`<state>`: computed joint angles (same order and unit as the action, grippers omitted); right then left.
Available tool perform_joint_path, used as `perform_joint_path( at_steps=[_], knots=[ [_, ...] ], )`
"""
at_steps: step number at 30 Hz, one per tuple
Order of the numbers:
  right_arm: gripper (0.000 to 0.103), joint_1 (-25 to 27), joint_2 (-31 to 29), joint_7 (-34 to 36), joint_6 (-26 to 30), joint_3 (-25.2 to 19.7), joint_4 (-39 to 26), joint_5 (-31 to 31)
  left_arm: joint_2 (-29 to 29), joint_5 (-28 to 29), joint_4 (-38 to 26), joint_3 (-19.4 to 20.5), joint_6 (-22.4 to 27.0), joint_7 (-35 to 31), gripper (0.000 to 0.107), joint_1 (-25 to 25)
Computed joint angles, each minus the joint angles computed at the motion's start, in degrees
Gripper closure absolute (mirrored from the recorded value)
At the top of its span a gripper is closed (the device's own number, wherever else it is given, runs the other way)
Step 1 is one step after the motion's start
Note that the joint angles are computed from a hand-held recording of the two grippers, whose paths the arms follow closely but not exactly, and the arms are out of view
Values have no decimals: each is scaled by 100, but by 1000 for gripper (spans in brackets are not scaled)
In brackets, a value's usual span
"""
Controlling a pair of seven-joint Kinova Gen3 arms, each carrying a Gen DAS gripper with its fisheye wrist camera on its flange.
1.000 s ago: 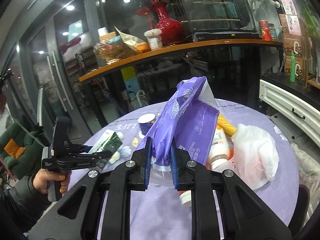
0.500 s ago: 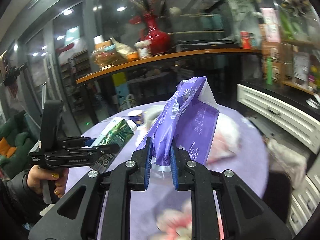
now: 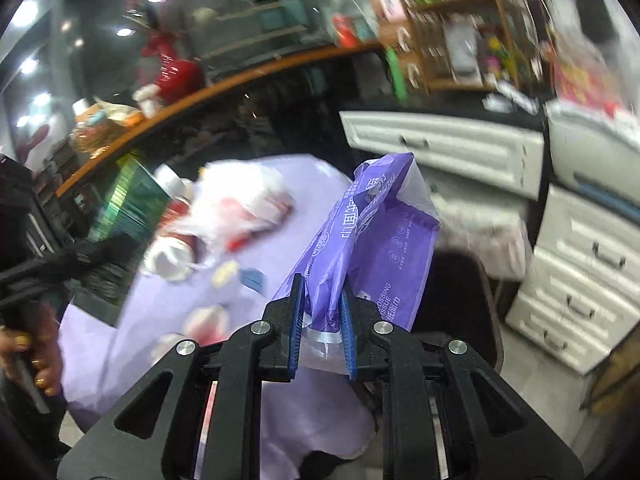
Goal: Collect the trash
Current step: 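Grasp the green-white milk carton with the left tool while the right tool carries the purple bag to the bin, then drop the purple bag and the milk carton into the black bin with both tools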
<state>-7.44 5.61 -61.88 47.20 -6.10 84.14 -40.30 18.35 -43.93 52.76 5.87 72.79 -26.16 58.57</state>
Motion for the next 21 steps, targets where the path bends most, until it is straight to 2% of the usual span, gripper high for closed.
perform_joint_path(
  at_steps=[4, 12, 13, 15, 17, 19, 21],
  knots=[
    [85, 76, 432, -190, -122, 12, 126, 26, 391, 210, -549, -39, 25, -362, 57, 12],
    [85, 139, 1218, -758, -253, -197, -66, 410, 955, 854, -1329, -331, 42, -865, 57, 12],
    [82, 122, 1275, -842, -310, -209, -61, 499, 1040, 948, -1456, -357, 66, -949, 57, -2],
    [67, 98, 1336, -1029, -419, -215, -40, 678, 1257, 1130, -1794, -417, 184, -1135, 57, -16],
    [33, 27, 1305, -1298, -589, -150, 53, 877, 1395, 1299, -1998, -500, 252, -1264, 57, -23],
    [32, 208, 1149, -1250, -912, -281, 345, 790, 1575, 1480, -2269, -558, 367, -1412, 57, -55],
    [32, 312, 1032, -1173, -1006, -313, 486, 771, 1750, 1659, -2539, -618, 482, -1540, 57, -97]
  ],
)
